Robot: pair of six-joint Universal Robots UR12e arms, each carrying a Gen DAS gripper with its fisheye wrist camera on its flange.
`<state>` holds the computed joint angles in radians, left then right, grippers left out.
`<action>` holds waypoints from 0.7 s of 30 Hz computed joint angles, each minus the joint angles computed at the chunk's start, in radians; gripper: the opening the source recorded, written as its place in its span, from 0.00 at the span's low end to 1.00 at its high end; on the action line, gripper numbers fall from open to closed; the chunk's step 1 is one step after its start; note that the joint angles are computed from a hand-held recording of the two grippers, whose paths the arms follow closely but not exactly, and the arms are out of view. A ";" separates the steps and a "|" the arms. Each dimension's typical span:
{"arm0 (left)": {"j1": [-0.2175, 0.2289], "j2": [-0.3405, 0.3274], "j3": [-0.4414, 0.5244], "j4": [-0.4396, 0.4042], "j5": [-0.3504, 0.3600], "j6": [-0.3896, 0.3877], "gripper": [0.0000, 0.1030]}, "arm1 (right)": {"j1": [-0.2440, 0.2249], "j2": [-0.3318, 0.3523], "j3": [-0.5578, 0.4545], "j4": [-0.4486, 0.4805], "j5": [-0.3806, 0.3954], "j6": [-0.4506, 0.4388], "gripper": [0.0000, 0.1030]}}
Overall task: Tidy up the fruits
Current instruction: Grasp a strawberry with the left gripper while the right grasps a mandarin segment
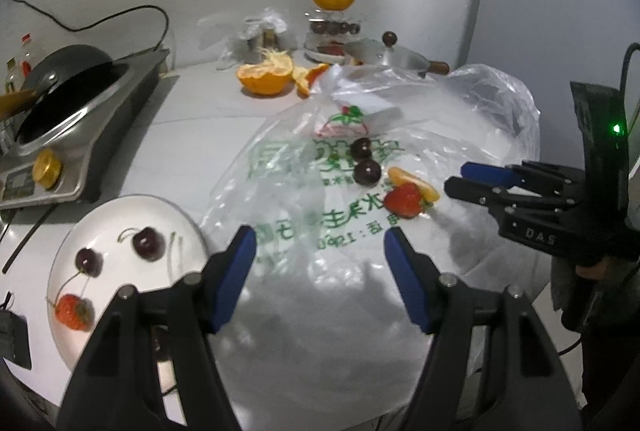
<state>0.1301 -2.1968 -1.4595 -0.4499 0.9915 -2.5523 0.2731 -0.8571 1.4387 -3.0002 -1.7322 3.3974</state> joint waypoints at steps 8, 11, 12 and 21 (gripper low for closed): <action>-0.047 -0.013 0.025 -0.040 0.021 0.054 0.66 | -0.026 -0.010 0.034 -0.016 0.024 0.003 0.27; -0.066 -0.021 0.040 -0.063 0.042 0.069 0.66 | -0.035 -0.016 0.049 -0.041 0.048 0.002 0.27; -0.072 -0.025 0.045 -0.070 0.047 0.071 0.66 | -0.036 -0.017 0.052 -0.045 0.054 0.002 0.27; -0.109 -0.057 0.094 -0.129 0.099 0.098 0.66 | -0.063 -0.025 0.078 -0.094 0.122 0.013 0.27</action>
<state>0.0215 -2.2541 -1.3653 -0.5792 1.0904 -2.4547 0.2100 -0.8817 1.5165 -3.0942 -1.6099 3.4100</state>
